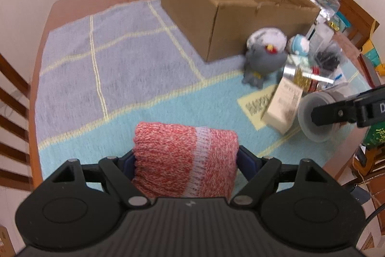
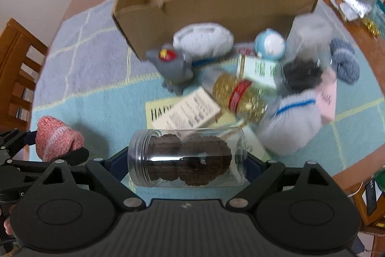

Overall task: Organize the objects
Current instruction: 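Carry the pink sock and cookie jar over the cardboard box with both tools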

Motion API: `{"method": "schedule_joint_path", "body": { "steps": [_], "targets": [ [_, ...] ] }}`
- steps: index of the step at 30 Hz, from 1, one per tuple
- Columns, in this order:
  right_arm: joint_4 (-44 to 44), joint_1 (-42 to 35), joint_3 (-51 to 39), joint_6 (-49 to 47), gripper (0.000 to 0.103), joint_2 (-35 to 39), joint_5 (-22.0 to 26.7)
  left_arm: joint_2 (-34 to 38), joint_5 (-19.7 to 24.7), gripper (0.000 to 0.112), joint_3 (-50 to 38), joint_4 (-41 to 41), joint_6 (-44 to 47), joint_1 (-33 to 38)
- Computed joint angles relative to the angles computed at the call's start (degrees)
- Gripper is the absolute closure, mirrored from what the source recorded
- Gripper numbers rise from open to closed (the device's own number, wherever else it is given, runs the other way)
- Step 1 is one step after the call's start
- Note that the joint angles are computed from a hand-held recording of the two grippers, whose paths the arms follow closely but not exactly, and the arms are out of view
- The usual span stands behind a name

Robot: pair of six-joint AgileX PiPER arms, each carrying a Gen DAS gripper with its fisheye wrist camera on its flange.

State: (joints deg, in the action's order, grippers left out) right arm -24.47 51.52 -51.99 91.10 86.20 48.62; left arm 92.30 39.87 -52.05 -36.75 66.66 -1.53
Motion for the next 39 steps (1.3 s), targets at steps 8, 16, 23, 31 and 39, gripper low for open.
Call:
{"method": "schedule_joint_path", "body": {
  "steps": [8,16,23,31,39],
  "targets": [
    [-1.3,-7.2,-2.1,-9.4,0.009,-7.4,2.6,0.2,1.5,0.031,-12.0,3.7,-10.5,-7.4],
    [1.3,-22.6,-6.4,-31.0,0.009,-10.6,0.3,11.1,1.7,0.031,-34.4,10.6,-29.9,-17.9],
    [16.8,-41.6,-14.4,-64.1,0.009,-4.0,-3.4,23.6,6.6,0.031,-53.2,22.3,-50.6,-25.2],
    [29.9,-51.9,-20.0,-86.8,0.009,6.1,-4.1,35.3,13.1,0.03,-68.1,32.1,-65.2,-30.0],
    [37.3,-56.1,-22.2,-97.4,0.008,12.7,-2.5,42.5,16.6,0.027,-74.8,36.3,-71.8,-31.9]
  ]
}}
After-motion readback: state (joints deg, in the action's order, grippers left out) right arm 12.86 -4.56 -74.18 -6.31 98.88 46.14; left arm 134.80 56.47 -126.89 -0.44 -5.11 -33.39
